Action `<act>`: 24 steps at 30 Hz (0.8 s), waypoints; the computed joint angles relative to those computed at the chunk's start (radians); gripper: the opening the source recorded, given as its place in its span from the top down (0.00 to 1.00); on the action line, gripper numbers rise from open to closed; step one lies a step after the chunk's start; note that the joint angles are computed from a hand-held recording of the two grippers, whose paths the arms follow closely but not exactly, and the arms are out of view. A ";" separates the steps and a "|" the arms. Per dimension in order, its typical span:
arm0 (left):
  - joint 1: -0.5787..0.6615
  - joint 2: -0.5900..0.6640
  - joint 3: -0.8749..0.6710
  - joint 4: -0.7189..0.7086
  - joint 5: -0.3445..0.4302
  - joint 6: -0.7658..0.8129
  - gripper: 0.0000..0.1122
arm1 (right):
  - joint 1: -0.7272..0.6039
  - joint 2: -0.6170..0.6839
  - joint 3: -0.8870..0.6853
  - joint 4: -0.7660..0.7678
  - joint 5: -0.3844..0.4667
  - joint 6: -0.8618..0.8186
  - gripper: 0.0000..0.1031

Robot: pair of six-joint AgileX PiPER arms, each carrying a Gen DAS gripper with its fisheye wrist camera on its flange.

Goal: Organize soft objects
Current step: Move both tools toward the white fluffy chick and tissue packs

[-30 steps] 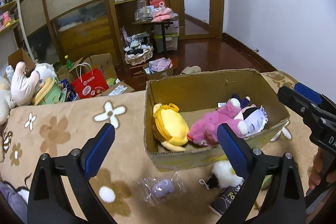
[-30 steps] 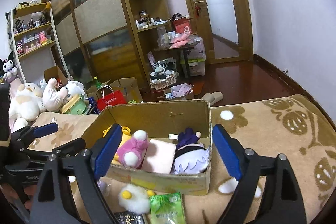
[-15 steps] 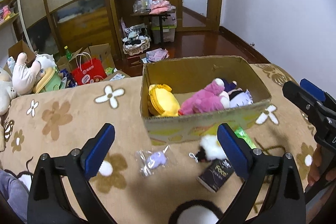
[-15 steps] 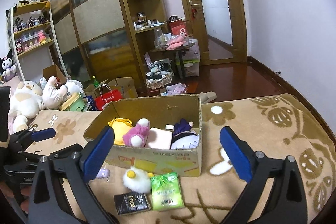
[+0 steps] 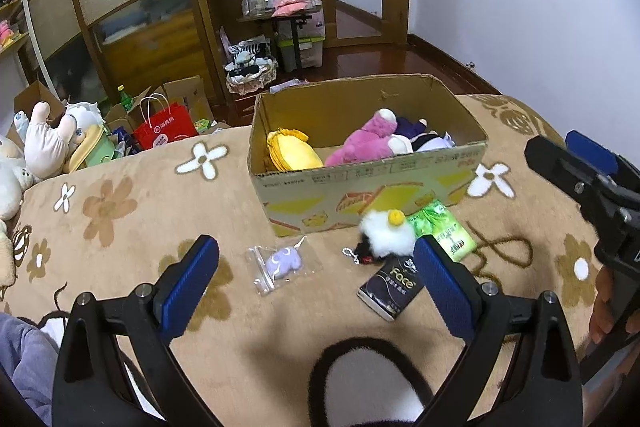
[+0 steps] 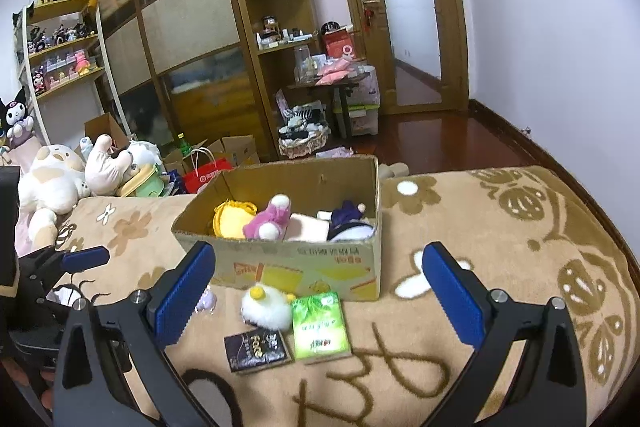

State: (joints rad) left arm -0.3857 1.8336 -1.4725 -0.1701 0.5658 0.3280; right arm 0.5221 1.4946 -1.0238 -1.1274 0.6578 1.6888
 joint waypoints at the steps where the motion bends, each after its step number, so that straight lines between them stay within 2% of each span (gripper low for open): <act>1: 0.001 -0.003 0.005 -0.002 -0.002 0.003 0.14 | 0.005 0.001 0.002 0.006 0.003 0.000 0.00; 6: 0.001 0.001 0.003 -0.003 0.008 0.000 0.14 | 0.025 0.014 0.006 0.022 0.014 0.002 0.00; 11: 0.010 0.017 -0.016 -0.011 0.038 -0.004 0.14 | 0.022 0.023 0.013 0.050 -0.009 -0.008 0.00; 24: -0.016 0.103 -0.083 -0.004 0.082 -0.048 0.14 | -0.050 0.072 -0.024 0.148 -0.056 -0.083 0.00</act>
